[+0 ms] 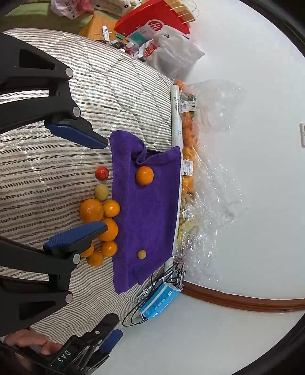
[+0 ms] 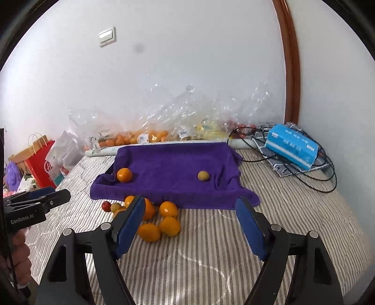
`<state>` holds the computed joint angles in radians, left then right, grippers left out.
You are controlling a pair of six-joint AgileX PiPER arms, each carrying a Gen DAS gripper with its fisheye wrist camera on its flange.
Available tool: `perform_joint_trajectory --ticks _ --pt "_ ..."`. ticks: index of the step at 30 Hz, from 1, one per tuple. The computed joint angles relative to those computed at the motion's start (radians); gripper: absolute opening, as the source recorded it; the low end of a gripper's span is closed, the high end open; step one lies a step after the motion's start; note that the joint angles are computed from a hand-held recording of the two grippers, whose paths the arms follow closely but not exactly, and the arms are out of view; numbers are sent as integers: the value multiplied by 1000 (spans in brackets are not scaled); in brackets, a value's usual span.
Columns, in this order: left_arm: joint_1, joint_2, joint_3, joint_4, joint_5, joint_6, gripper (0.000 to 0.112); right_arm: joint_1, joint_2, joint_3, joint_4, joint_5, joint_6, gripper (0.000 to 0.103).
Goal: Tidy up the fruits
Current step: 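Withdraw both tools from the towel toward the remaining fruit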
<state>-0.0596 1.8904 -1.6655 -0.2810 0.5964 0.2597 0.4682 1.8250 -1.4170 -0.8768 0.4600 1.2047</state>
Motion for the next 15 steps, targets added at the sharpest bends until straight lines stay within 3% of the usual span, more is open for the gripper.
perform_joint_trajectory --ticks 5,9,11,15 --pt "-3 -2 9 8 -16 -1 62 -9 22 -43 125 23 -118 74" --pt "13 23 -9 -13 -7 15 62 -38 67 -100 317 32 -295 74" --pt "25 41 -17 -18 -5 15 62 -50 94 -130 404 36 -379 66" --pt "47 92 -51 -20 15 17 62 -45 144 -176 409 58 -390 64"
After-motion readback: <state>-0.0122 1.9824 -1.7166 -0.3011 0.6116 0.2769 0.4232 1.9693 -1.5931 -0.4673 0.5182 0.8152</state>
